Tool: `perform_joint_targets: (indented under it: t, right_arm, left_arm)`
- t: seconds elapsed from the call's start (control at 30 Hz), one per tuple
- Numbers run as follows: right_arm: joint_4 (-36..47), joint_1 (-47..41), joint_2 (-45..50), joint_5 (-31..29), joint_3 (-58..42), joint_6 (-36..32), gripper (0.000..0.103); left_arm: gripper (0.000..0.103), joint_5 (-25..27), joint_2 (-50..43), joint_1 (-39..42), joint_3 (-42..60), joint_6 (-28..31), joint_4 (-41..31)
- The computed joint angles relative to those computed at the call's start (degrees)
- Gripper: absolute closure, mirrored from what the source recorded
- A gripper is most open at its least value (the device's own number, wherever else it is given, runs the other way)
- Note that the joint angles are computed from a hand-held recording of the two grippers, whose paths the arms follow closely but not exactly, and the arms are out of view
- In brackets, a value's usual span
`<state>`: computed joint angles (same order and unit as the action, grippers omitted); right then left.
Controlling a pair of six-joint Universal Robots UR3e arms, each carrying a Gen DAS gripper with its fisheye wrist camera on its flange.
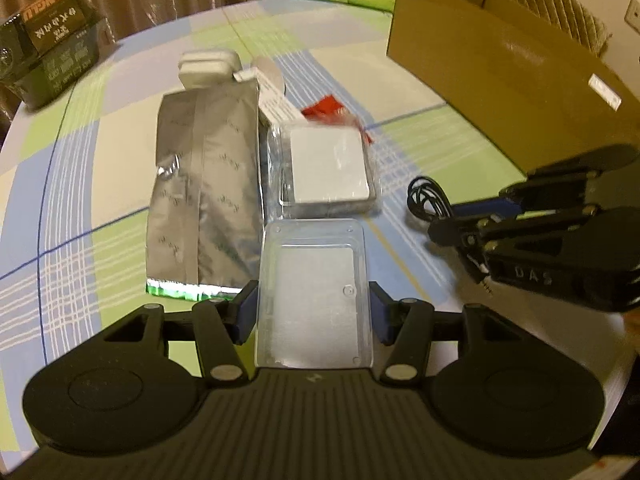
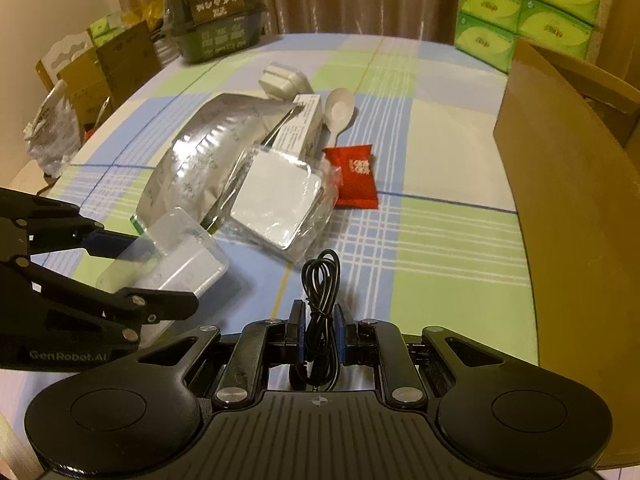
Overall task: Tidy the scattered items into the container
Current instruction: 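Grasp the clear plastic tray with the left tool while the right tool grasps the black cable, then carry the tray and cable over the cardboard box and open both tools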
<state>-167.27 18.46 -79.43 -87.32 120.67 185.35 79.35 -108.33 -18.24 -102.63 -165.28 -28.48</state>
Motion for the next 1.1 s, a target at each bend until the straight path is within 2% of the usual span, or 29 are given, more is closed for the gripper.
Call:
perform_joint_targets:
  t: [0.7,1.1]
  right_arm:
    - [-6.81,-1.82,-9.01,-6.04,6.5,2.3,0.092]
    - [-7.27,-5.1,-17.22,-8.67,7.55,-0.4,0.092]
  left_arm:
    - [0.052,2.68,-2.13,-6.35,11.61,-6.22,-3.56]
    - [0.052,3.38,-4.03,-10.65,19.66,-9.99,-5.48]
